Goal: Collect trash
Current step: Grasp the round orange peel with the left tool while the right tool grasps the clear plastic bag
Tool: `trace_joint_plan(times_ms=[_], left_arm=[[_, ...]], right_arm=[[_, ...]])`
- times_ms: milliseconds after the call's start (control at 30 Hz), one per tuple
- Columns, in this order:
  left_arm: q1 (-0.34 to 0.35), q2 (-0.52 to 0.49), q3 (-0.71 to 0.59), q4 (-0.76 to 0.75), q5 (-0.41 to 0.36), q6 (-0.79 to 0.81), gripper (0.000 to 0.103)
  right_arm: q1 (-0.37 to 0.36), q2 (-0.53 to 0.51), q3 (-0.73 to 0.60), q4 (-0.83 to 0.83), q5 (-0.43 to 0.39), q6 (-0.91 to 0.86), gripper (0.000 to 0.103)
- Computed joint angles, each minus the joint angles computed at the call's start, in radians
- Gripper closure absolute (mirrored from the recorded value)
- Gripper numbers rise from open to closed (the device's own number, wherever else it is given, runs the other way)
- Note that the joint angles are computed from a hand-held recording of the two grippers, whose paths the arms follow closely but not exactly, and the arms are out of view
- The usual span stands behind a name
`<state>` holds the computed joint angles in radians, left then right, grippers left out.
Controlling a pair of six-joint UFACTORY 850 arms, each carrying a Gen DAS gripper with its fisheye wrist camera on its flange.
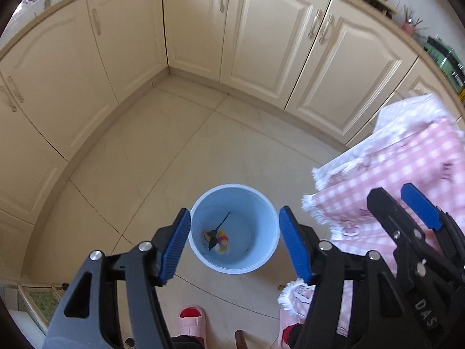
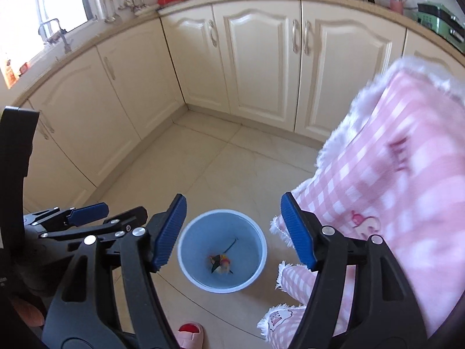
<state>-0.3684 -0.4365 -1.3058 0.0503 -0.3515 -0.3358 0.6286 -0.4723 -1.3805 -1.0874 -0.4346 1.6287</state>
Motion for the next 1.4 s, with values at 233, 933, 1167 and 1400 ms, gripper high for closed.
trace_joint_plan(times_ms=[233,933,1167,1400], left_arm=[[-0.051,0.252,0.161,0.252,0.084,-0.243,0.037],[-0.436,0.25,0.052,-0.24,0.019,0.334,0.03],[-0.482,0.188,-0.002,-0.282,-0.042,0.379,0.029],[-0.513,0.129,-0.054,-0.368,-0.068,0.479,0.029]], right_arm=[[0.071,0.203,0.12,-0.257,-0.098,0.228,0.035],[-0.007,0.914,0.748,-0.004,-0.383,0.237,0.024],[-0.208,0.898,0.753,0.168,-0.082,0.008,0.025],[-0.214,0.993,0.806,0.174,-0.092,-0.008,0.056]])
